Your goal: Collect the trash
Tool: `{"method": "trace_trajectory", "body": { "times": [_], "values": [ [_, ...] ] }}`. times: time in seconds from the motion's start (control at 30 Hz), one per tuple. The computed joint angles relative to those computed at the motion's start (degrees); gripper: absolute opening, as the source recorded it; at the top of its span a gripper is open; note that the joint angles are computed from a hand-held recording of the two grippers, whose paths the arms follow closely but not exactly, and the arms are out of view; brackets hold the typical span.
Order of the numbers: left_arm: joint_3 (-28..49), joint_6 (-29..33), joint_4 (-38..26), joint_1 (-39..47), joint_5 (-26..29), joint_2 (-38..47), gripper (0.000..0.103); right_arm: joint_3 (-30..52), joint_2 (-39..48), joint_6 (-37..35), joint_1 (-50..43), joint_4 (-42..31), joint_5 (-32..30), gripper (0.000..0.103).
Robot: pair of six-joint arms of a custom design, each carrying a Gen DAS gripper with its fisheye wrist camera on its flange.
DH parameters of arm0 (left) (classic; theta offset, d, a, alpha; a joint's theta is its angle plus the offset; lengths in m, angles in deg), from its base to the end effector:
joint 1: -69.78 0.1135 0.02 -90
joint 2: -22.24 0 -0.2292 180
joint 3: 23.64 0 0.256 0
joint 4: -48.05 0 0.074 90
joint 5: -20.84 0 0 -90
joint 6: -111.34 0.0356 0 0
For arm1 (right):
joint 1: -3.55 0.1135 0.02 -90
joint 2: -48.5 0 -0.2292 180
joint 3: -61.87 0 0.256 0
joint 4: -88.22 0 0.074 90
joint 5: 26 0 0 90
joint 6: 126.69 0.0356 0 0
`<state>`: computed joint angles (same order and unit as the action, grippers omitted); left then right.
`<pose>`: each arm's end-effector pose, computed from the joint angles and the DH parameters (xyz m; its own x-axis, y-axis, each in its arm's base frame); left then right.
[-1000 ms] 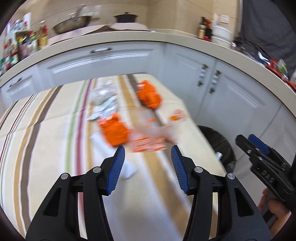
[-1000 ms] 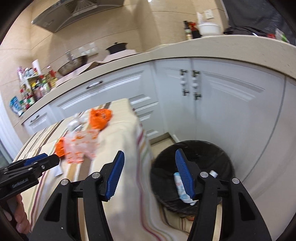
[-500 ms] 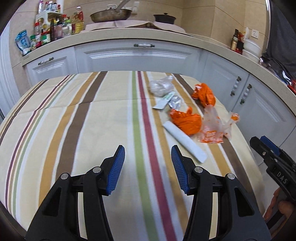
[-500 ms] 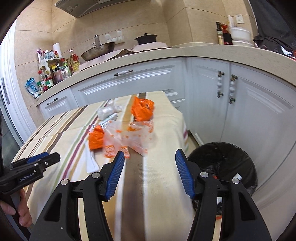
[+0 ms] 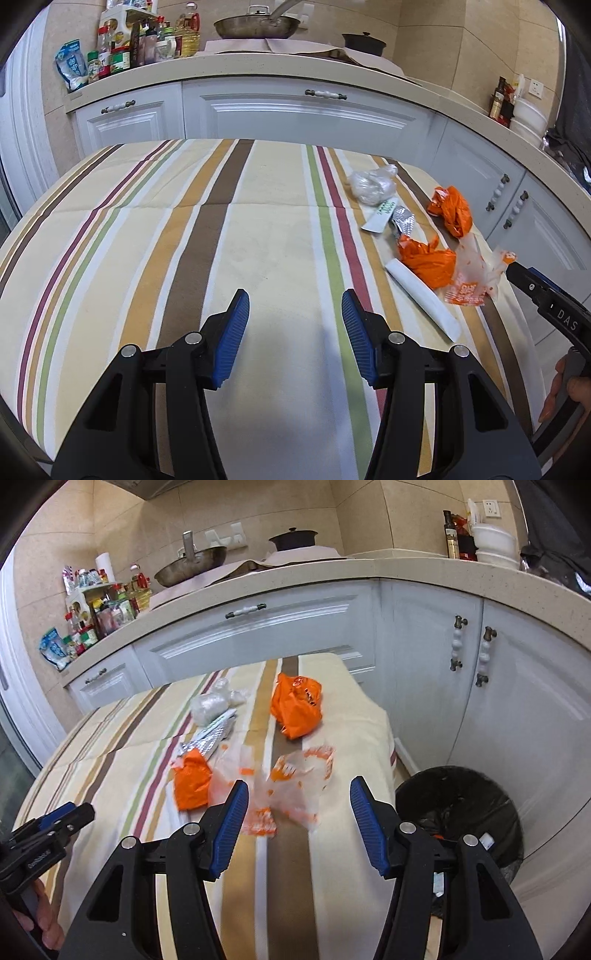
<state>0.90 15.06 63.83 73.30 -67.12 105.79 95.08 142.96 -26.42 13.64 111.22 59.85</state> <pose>0.2056 0.0114 0.0467 -0.6757 -0.1511 -0.7216 -0.1100 0.9885 -0.1039 0.2427 0.0458 0.0498 -0.6409 0.0666 -0.7647 -0.1183 0.9758 0.1841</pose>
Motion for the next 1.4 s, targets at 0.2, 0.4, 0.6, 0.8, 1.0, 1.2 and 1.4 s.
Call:
{"method": "trace_trajectory", "body": {
  "times": [0.2,0.4,0.6,0.8,1.0,1.2,1.4],
  "values": [
    [1.7,0.5,0.9,2.8,1.5,2.1,0.051,5.5,2.2,-0.2,1.1,-5.5,1.0,0.056],
    [3.4,0.9,0.9,4.8,0.8,4.0,0.052,8.3,4.8,-0.9,0.7,-7.8,0.7,0.042],
    [4.1,0.5,1.5,5.6,0.4,5.1,0.059,7.8,4.9,-2.1,0.7,-6.9,0.3,0.029],
    [3.7,-0.1,1.1,3.7,0.2,4.0,0.059,6.5,3.9,-3.3,0.4,-5.4,0.0,0.01],
    [3.4,-1.3,0.7,0.0,-0.6,3.0,0.059,5.3,3.3,-3.8,0.0,-3.7,-0.4,0.009],
    [3.0,-2.3,0.0,-4.6,-2.0,1.5,0.059,2.7,-0.1,-4.8,-1.1,-2.8,-0.3,0.009],
    [2.9,-4.2,-1.1,-11.4,-4.0,0.1,0.059,0.4,-2.8,-6.5,-3.6,-2.4,-0.4,0.009]
  ]
}}
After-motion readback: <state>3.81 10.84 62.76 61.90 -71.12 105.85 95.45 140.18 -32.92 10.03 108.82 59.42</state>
